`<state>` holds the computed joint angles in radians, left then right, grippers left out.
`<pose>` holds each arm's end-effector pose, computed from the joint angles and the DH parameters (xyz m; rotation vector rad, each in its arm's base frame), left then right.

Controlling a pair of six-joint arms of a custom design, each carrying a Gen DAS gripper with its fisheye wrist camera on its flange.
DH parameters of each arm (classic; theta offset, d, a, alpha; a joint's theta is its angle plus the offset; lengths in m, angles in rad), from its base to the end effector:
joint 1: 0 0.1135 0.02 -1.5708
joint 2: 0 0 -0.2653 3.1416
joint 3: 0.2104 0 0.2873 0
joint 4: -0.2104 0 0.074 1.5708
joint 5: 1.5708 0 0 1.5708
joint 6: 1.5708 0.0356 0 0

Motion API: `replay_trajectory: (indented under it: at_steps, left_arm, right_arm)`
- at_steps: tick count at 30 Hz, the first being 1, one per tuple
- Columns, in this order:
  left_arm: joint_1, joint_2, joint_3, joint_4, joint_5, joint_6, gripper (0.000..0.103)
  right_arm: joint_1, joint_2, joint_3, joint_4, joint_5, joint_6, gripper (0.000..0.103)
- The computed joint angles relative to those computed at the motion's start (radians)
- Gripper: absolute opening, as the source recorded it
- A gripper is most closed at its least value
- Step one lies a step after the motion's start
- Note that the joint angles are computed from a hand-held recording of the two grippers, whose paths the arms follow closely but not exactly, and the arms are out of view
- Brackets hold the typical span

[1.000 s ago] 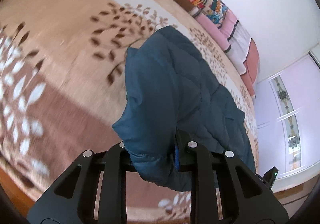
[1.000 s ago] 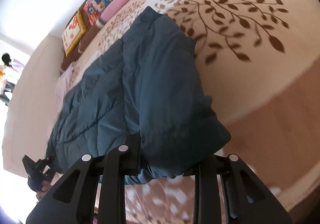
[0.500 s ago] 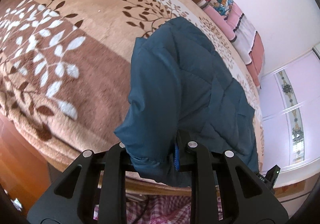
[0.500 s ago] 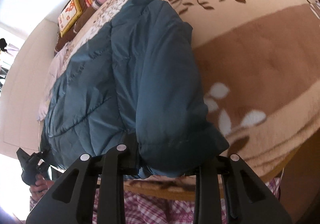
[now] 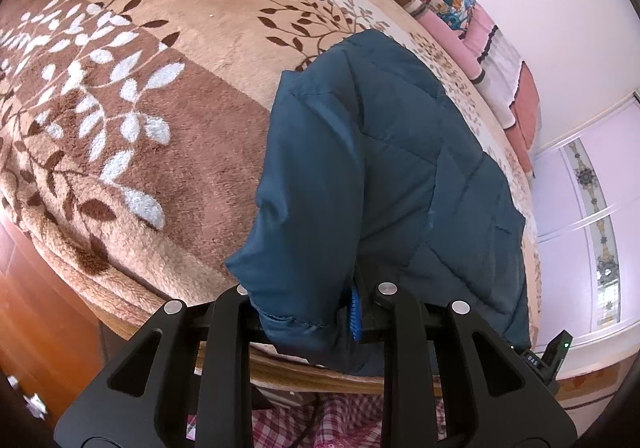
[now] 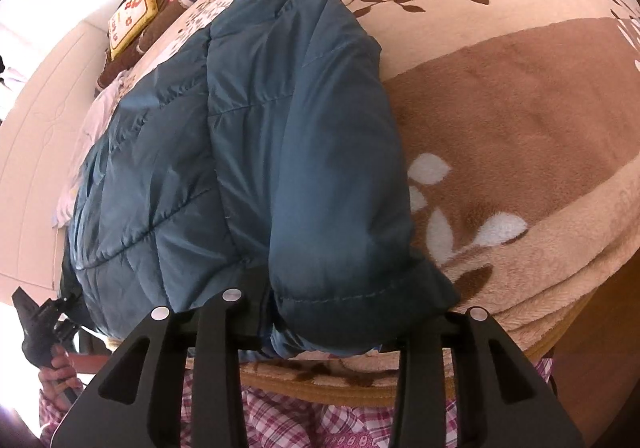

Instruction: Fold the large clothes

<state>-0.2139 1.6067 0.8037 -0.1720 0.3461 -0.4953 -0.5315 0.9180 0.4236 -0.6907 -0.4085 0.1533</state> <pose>0.3181 -0.0815 0.1292 -0.2275 2.6066 -0.7068 0.1578 -0.0764 0.1449 0.7904 2.5375 0.4428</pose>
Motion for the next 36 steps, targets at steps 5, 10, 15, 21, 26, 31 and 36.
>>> replay_trajectory:
  at_steps: [5, 10, 15, 21, 26, 31, 36]
  left_arm:
    - [-0.011, 0.003, 0.002, -0.001, -0.024, -0.012, 0.027]
    - [-0.029, 0.002, 0.01, -0.021, -0.068, -0.028, 0.036]
    - [-0.056, -0.003, 0.022, -0.047, -0.132, -0.014, 0.043]
    - [-0.054, -0.001, 0.027, -0.059, -0.136, -0.005, 0.047]
    - [-0.052, 0.007, 0.035, -0.068, -0.132, -0.011, 0.049]
    - [-0.047, 0.011, 0.043, -0.073, -0.12, -0.007, 0.05]
    - [-0.043, 0.015, 0.036, -0.063, -0.117, -0.004, 0.052]
  right_arm:
    - [0.005, -0.001, -0.002, -0.001, 0.012, 0.008, 0.042]
    - [0.032, -0.033, 0.005, -0.034, 0.078, 0.028, 0.055]
    - [0.079, -0.154, 0.026, -0.131, 0.171, -0.002, 0.057]
    - [0.313, -0.354, 0.078, -0.257, 0.406, 0.013, 0.057]
    - [0.555, -0.319, 0.156, -0.235, 0.516, 0.078, 0.058]
    - [0.656, -0.295, 0.209, -0.265, 0.69, 0.068, 0.06]
    - [0.503, -0.411, 0.192, -0.367, 0.651, -0.012, 0.061]
